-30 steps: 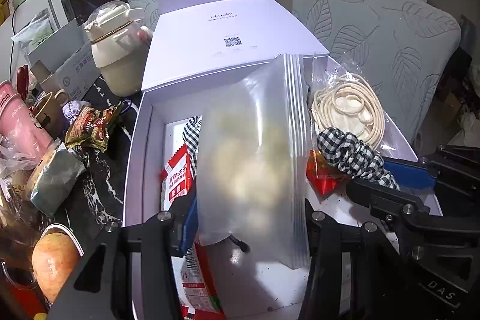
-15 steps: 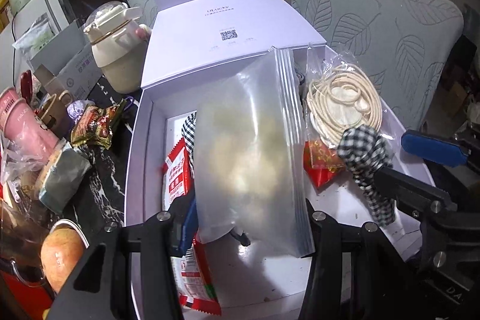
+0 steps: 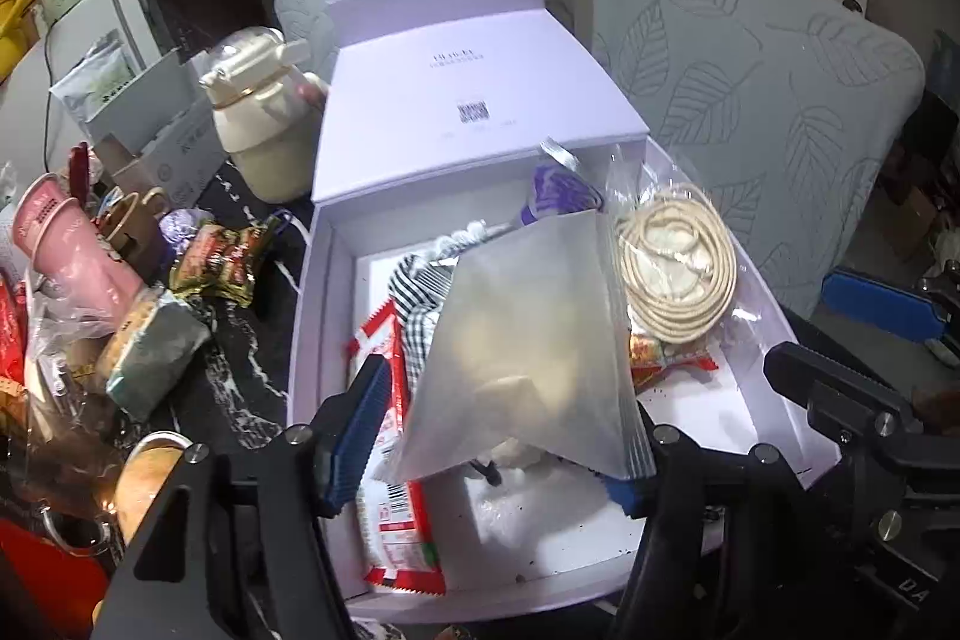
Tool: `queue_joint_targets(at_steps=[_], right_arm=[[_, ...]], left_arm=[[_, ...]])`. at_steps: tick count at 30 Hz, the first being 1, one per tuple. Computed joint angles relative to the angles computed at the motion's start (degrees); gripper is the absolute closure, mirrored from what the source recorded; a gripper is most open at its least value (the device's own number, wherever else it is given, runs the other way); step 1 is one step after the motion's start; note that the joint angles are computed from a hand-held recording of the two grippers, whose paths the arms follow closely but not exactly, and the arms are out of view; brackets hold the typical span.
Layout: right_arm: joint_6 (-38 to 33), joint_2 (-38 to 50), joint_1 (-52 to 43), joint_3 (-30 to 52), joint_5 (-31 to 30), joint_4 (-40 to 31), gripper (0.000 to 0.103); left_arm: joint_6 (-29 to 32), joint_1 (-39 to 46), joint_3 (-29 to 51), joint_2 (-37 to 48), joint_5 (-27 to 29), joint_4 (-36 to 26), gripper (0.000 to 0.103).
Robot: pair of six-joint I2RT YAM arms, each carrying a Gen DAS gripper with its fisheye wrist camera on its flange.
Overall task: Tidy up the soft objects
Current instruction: 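Open the left gripper to drop the zip bag while the right releases the plush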
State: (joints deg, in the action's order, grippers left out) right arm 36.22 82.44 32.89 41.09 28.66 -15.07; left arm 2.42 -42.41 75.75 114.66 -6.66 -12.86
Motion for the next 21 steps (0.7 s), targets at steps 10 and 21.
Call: queue_joint_targets(at_steps=[10,21], right_arm=[[-1.1,-5.3,3.0,3.4,4.4,-4.8,0.058],[0.5,-10.8,10.8,9.3,14.3,-13.5,0.047]], left_arm=[[-0.6,0.0,-3.9,-9.7,-0.6,0.8,0.041],[-1.0,0.1,-8.3,-21.3,-0.8,1.6,0.041]])
